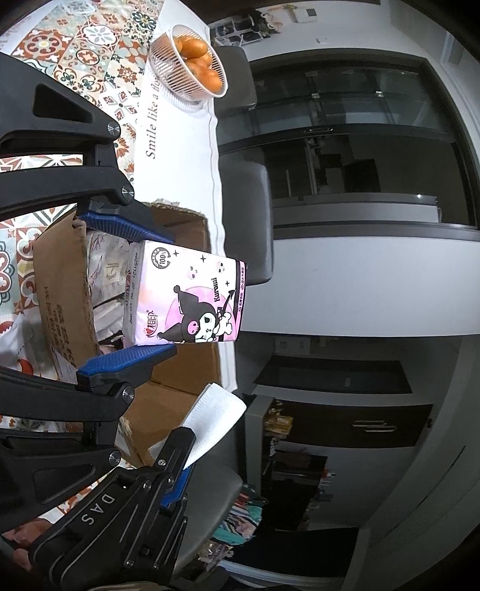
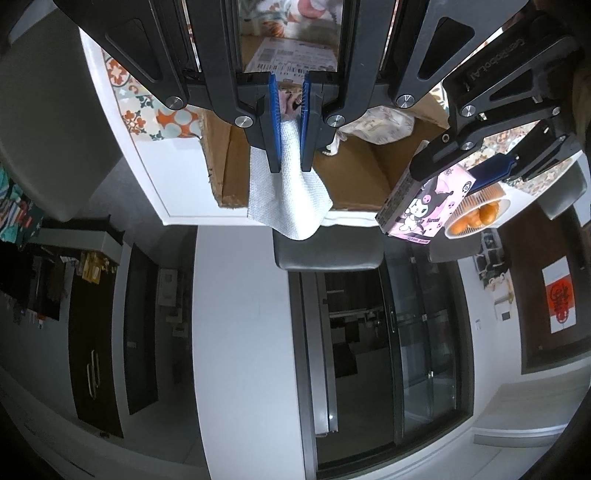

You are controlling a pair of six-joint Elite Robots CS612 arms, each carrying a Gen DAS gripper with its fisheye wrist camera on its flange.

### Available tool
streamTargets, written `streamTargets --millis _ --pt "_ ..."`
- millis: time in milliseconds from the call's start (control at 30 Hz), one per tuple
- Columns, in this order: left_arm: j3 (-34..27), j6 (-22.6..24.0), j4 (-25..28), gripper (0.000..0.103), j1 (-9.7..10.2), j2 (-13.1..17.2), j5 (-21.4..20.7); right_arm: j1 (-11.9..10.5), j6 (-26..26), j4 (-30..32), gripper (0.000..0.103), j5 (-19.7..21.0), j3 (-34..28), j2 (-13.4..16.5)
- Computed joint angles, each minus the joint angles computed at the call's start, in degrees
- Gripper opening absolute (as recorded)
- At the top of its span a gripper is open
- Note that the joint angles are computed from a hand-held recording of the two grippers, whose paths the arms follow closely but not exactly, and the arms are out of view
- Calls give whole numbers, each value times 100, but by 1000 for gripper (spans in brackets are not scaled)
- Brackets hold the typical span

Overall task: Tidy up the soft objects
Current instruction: 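Open both grippers to drop the tissue pack and towel into the box, then withdraw both tools from the box and lower them toward the table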

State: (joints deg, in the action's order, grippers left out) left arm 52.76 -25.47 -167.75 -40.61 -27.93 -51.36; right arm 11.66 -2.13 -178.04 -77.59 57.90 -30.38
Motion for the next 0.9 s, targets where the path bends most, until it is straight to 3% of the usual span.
streamTargets --millis 367,500,900 --pt "-351 -24 560 54 86 208 -257 13 5 513 12 -43 -420 243" --pt "-355 -23 535 60 88 211 -210 -7 119 559 40 -31 -510 300" --pt "213 38 -60 64 -23 -94 82 -3 198 174 40 -101 -108 67"
